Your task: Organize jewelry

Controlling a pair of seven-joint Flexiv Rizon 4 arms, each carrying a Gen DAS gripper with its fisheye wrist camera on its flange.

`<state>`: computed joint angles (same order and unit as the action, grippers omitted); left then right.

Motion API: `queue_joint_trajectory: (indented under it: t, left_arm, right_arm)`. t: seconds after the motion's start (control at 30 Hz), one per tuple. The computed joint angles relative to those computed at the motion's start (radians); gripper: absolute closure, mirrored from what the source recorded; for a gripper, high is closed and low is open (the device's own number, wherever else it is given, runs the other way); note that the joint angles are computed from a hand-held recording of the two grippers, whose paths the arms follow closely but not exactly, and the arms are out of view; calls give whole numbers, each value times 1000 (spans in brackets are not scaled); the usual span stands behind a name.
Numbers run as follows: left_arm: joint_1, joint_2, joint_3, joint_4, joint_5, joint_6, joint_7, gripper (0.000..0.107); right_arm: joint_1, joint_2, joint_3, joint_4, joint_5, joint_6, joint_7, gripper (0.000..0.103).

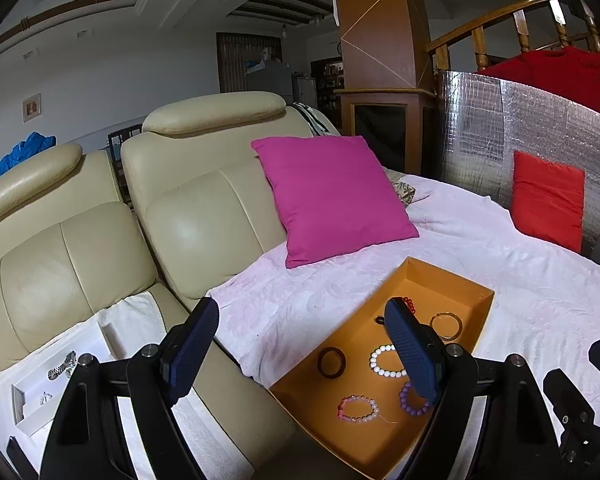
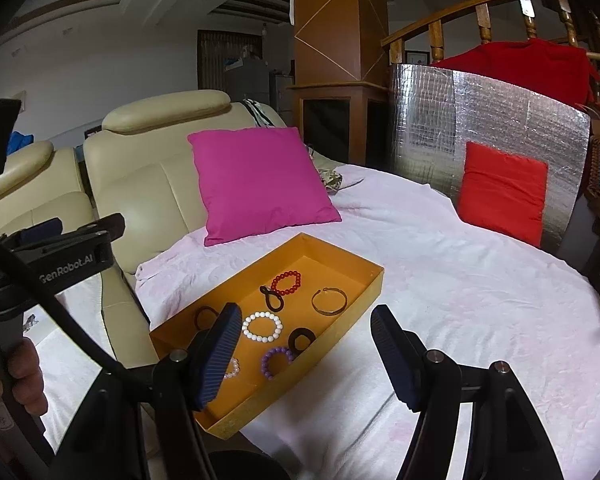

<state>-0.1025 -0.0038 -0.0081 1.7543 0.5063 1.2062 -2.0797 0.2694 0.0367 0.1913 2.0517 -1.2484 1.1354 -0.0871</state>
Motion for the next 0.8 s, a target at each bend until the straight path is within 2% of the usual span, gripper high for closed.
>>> queue_joint_trajectory:
  t: [0.4,0.8]
  left_arm:
    - [-1,-3,1,7,-15,8,11,22]
    - [-3,-16,6,-8,-8,-5,6,22]
  right_arm:
    - [12,-18,-1,-18,33,-35,-48,32]
    - [42,-79,-21,-67,71,-44,-133,32]
